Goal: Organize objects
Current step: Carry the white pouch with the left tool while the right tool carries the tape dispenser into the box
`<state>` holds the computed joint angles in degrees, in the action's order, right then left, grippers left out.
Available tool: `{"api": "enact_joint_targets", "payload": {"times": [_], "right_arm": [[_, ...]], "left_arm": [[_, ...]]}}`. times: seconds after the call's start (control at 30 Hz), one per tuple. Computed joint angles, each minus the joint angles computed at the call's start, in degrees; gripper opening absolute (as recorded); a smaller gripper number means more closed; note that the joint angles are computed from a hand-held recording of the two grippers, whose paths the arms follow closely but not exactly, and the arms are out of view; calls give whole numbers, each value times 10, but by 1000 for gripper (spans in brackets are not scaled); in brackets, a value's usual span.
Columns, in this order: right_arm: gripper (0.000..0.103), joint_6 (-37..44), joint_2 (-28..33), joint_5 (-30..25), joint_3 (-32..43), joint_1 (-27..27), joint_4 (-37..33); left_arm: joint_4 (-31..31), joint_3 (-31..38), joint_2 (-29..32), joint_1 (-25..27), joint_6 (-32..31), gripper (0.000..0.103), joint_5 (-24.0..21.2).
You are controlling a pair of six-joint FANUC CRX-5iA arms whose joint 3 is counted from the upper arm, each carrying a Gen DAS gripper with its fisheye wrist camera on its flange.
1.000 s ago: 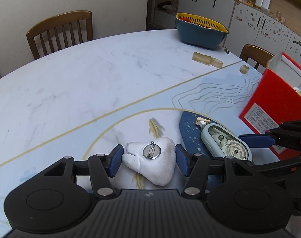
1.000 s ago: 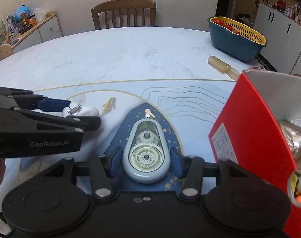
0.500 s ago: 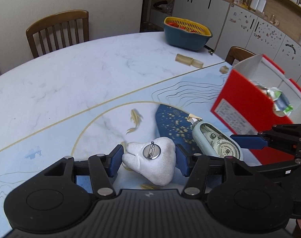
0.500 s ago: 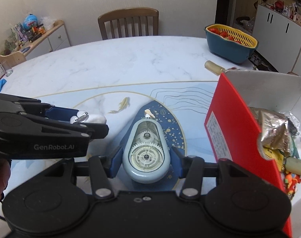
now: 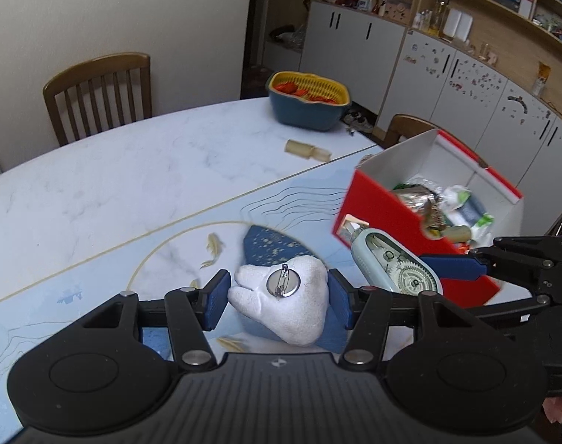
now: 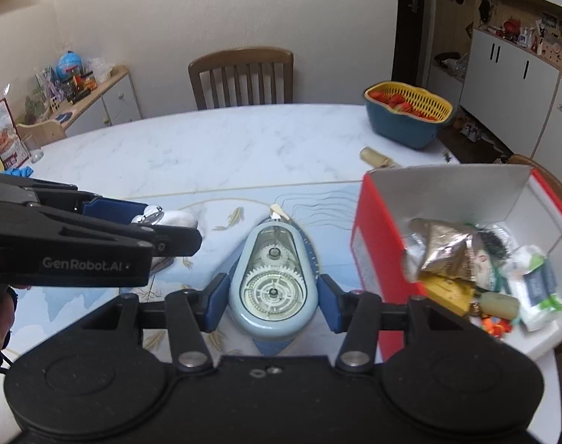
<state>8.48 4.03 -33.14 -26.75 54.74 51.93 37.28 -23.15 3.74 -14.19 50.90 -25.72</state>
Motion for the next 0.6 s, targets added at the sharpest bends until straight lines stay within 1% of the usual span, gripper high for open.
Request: {"api": "enact_joint_targets", "payload": {"times": [0.3, 0.43, 0.6], "right_arm": [[50, -15, -61, 1, -44, -6, 34], [50, -7, -86, 9, -65, -16, 35], [50, 13, -122, 26, -92, -36, 27]], "left_arm": [[-32, 13, -21, -23, 50, 56, -7], [-62, 29, -23, -38, 90, 56, -9], [-117, 59, -16, -62, 155, 56, -12]]}}
